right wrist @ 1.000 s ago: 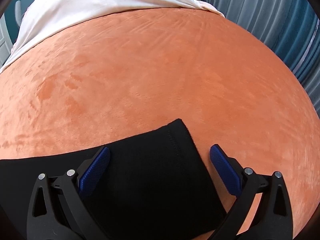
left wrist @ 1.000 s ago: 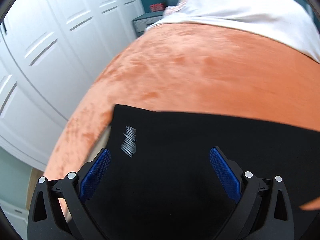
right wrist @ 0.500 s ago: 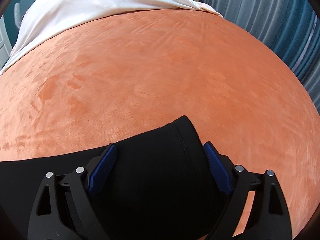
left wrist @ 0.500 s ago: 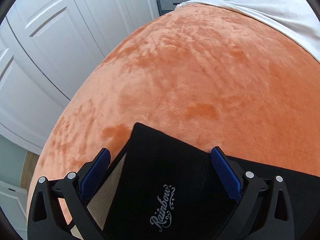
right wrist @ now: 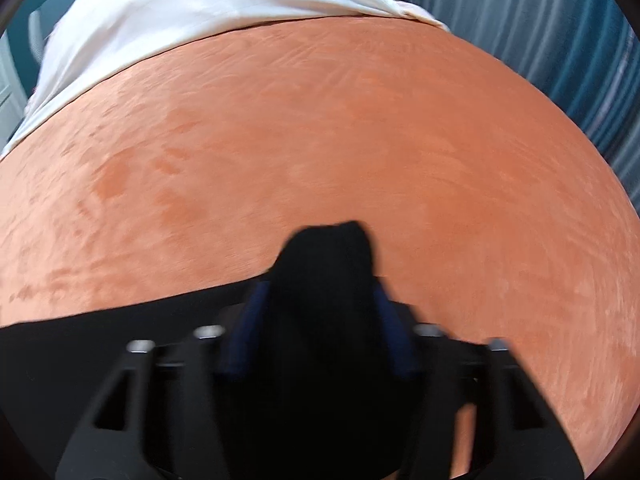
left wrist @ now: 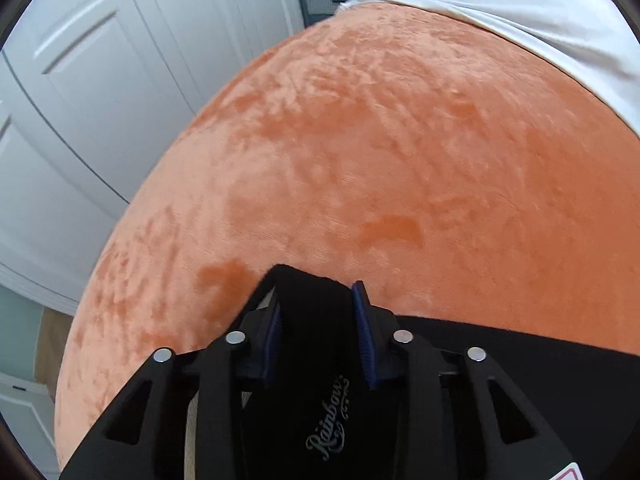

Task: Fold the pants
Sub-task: 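Grasp the waistband with the left gripper while the right gripper grasps its other end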

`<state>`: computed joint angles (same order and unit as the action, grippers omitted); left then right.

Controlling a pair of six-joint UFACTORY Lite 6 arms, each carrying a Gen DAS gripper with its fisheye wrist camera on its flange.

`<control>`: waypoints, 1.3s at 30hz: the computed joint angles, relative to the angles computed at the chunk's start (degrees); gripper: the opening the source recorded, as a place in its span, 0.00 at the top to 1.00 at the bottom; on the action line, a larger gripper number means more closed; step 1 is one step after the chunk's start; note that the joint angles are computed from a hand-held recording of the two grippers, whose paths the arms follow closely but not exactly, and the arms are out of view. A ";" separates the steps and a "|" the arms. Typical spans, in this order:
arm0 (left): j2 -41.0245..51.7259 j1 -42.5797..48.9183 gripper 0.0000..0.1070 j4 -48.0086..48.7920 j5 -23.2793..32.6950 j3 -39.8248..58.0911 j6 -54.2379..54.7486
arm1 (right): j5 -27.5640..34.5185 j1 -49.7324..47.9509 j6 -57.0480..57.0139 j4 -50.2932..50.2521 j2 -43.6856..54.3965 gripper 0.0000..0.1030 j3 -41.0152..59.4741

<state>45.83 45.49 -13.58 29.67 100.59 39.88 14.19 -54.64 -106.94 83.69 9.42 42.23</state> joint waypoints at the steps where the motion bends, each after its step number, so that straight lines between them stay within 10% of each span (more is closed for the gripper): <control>1: 0.04 0.59 0.79 -1.47 1.66 0.85 1.51 | -0.10 0.80 4.10 -4.30 -1.60 0.78 -0.80; 9: -11.03 8.15 0.79 -15.28 11.43 -4.48 16.18 | 5.70 -3.24 18.24 -19.52 -14.81 0.84 -7.01; 23: -23.65 33.75 0.78 -18.75 35.31 -11.34 42.82 | 47.44 -44.86 10.28 -37.30 -33.10 0.84 -9.87; 29: -22.80 42.30 0.78 -16.63 36.39 -12.43 54.05 | 56.44 -62.95 -1.16 -43.70 -24.83 0.84 -3.64; 39: -23.78 47.11 0.72 -15.53 19.89 -24.53 66.97 | 47.10 -73.12 -14.65 -48.83 -17.67 0.76 -5.98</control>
<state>22.05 92.60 -29.11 49.56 76.06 106.85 61.29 -127.76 -121.59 34.86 -8.24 36.25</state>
